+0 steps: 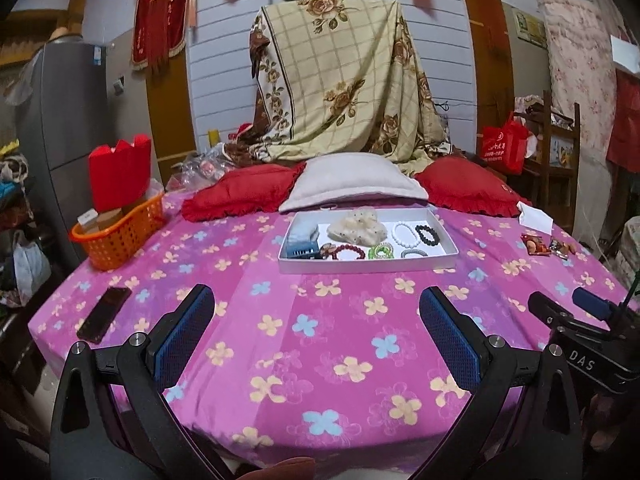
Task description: Organize jewelry
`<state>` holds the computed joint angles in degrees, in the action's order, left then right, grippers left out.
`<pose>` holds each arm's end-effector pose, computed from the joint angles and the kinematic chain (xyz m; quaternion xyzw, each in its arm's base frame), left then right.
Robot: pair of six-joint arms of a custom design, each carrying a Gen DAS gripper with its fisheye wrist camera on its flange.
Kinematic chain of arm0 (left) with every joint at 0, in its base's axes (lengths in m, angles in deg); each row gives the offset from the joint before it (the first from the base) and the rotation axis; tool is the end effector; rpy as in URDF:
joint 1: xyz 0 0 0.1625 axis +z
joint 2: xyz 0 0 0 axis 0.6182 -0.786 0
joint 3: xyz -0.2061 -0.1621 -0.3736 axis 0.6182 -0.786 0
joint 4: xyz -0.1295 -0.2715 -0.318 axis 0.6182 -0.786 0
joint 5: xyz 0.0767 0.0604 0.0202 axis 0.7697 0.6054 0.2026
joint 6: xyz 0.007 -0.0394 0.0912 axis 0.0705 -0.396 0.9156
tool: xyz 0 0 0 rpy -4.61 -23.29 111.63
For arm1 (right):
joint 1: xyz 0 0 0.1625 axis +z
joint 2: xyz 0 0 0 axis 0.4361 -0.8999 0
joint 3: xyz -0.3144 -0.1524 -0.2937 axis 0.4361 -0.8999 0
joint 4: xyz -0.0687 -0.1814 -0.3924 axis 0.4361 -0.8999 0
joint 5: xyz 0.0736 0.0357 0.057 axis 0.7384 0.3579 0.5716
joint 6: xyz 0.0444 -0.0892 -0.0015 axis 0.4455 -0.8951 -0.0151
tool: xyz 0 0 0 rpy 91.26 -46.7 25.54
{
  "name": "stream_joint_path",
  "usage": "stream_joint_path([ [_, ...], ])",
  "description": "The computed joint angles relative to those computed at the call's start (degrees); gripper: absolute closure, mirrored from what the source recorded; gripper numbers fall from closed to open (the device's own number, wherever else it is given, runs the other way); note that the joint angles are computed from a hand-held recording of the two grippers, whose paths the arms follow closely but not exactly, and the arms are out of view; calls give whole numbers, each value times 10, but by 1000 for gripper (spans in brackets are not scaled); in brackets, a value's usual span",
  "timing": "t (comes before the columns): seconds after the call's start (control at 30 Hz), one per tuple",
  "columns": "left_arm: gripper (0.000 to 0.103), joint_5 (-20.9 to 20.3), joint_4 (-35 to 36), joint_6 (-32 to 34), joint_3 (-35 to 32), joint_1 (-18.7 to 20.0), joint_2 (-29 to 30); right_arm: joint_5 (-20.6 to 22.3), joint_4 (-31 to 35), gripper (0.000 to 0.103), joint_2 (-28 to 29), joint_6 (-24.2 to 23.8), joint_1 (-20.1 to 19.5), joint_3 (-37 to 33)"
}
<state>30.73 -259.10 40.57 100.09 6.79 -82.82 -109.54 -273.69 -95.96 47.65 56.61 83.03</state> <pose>-0.3304 -0.6286 0.0290 0.2895 0.7846 -0.4555 0.3052 0.0219 -0.6101 0.2547 0.0670 -0.8025 0.5044 0.3115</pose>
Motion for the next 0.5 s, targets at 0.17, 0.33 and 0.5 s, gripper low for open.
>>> stream_joint_path([
  [0.17, 0, 29, 43, -52, 12, -2, -13, -9, -2, 21, 5, -1, 8, 1],
  [0.33, 0, 54, 71, -76, 17, -1, -16, -17, 0, 19, 13, -14, 15, -3],
  [0.5, 0, 46, 116, -115, 28, 1, -27, -26, -8, 18, 20, -34, 22, -1],
])
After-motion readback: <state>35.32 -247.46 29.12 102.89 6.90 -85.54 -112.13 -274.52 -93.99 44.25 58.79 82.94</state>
